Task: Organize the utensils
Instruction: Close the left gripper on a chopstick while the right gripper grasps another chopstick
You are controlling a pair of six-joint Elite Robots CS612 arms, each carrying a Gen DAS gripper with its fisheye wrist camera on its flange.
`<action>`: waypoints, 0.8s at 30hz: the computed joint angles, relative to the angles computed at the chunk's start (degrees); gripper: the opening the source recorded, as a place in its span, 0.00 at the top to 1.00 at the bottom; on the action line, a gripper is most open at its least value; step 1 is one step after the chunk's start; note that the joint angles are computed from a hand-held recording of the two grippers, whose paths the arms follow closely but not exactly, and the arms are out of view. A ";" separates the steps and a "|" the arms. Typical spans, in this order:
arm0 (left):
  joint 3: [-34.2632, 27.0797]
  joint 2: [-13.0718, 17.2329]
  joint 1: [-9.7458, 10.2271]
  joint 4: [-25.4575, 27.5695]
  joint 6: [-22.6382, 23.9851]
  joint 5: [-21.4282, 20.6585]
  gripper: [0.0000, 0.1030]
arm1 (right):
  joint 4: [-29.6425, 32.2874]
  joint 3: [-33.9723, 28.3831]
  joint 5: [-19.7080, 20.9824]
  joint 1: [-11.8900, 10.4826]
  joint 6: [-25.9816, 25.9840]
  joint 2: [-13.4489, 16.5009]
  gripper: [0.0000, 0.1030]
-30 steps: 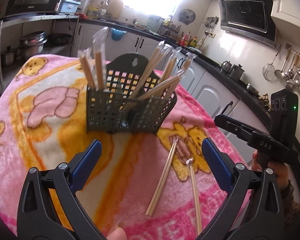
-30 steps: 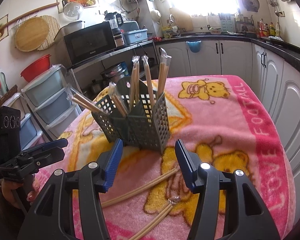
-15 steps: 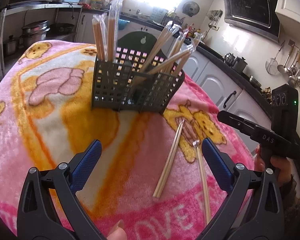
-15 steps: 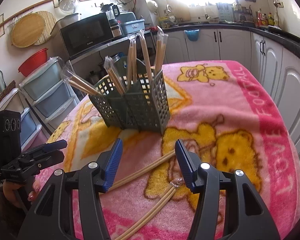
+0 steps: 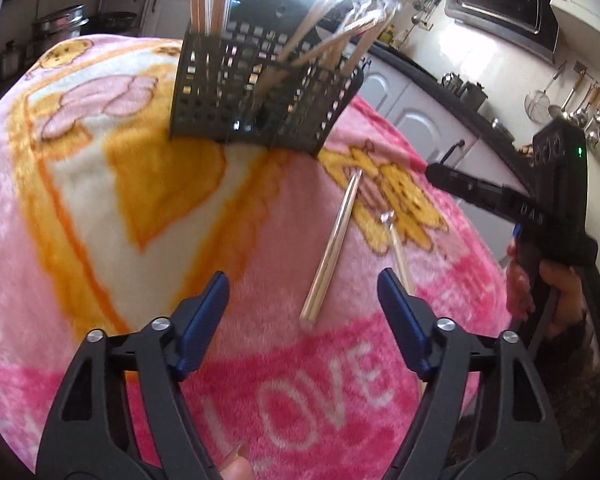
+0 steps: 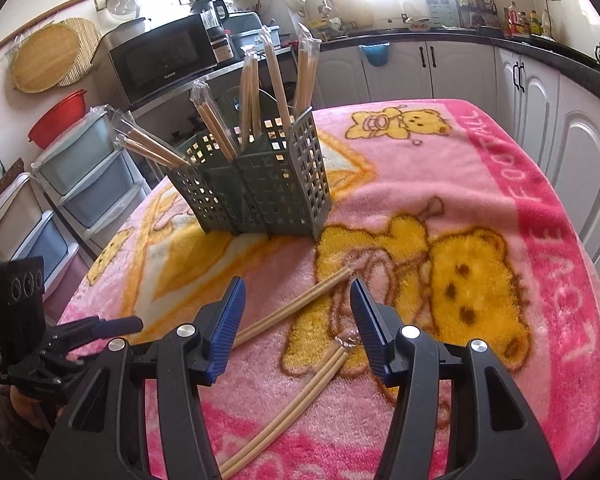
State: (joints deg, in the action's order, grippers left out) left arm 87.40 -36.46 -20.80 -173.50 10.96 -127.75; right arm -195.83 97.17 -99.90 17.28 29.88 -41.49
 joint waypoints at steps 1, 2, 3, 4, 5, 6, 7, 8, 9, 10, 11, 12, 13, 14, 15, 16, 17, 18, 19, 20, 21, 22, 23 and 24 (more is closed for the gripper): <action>0.12 0.01 0.02 0.46 0.03 -0.33 0.40 | 0.10 0.10 -0.02 -0.01 0.15 0.02 0.49; 0.11 0.09 0.13 1.57 0.20 -1.12 0.43 | 0.39 0.19 0.00 -0.05 0.41 0.06 0.49; 0.15 0.14 0.14 2.03 0.29 -1.40 0.44 | 0.56 0.28 0.07 -0.07 0.54 0.08 0.49; 0.25 0.15 0.11 2.50 0.58 -1.53 0.48 | 0.84 0.34 0.07 -0.10 0.82 0.12 0.49; 0.37 0.14 0.04 2.88 1.00 -1.51 0.51 | 0.91 0.44 0.12 -0.13 1.07 0.15 0.49; 0.48 0.12 -0.04 3.33 1.48 -1.53 0.52 | 0.89 0.51 0.20 -0.15 1.28 0.22 0.49; 0.54 0.11 -0.11 3.75 1.65 -1.64 0.56 | 0.84 0.59 0.18 -0.16 1.55 0.29 0.49; 0.54 0.16 -0.13 4.39 1.83 -2.07 0.60 | 0.86 0.62 0.16 -0.16 1.85 0.33 0.49; 0.49 0.23 -0.15 4.87 1.97 -2.44 0.61 | 0.80 0.71 0.27 -0.21 2.08 0.37 0.49; 0.51 0.26 -0.18 4.99 1.94 -2.47 0.64 | 0.77 0.76 0.33 -0.23 2.29 0.40 0.49; 0.51 0.31 -0.26 4.97 1.82 -2.29 0.67 | 0.78 0.77 0.28 -0.21 2.44 0.43 0.49; 0.55 0.40 -0.34 4.77 1.75 -2.26 0.68 | 0.74 0.80 0.24 -0.16 2.50 0.47 0.49; 0.54 0.48 -0.36 4.67 1.65 -2.28 0.70 | 0.85 0.81 0.23 -0.16 2.49 0.50 0.49; 0.55 0.54 -0.42 4.49 1.39 -2.21 0.74 | 1.04 0.81 0.17 -0.15 2.52 0.52 0.49; 0.56 0.59 -0.49 4.28 1.27 -2.00 0.75 | 1.15 0.81 0.12 -0.14 2.55 0.55 0.49; 0.55 0.64 -0.56 4.08 1.14 -1.71 0.79 | 1.26 0.78 0.15 -0.14 2.57 0.56 0.49; 0.50 0.75 -0.64 3.79 0.73 -1.40 0.81 | 1.51 0.75 0.16 -0.16 2.71 0.60 0.49; 0.42 0.86 -0.66 3.67 0.45 -1.31 0.82 | 1.66 0.74 0.18 -0.19 2.88 0.63 0.49; 0.29 1.01 -0.72 3.46 0.07 -1.14 0.85 | 1.76 0.72 0.19 -0.18 2.98 0.66 0.49; 0.23 1.08 -0.77 3.28 -0.39 -0.77 0.90 | 2.15 0.64 0.26 -0.20 3.12 0.71 0.49; 0.18 1.10 -0.78 3.17 -0.45 -0.58 0.92 | 2.60 0.56 0.33 -0.22 3.22 0.74 0.49; 0.07 1.13 -0.75 3.22 -0.40 -0.68 0.93 | 3.09 0.48 0.47 -0.26 3.31 0.76 0.49; 0.02 1.15 -0.66 3.20 -0.47 -1.07 0.93 | 3.48 0.39 0.65 -0.30 3.33 0.82 0.49; 0.00 1.15 -0.51 3.12 -0.47 -1.40 0.93 | 3.95 0.29 0.78 -0.33 3.26 0.87 0.49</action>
State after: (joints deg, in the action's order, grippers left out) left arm 87.40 -35.31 -21.31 -170.38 10.49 -129.14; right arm -191.89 97.46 -99.12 16.95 33.14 -40.62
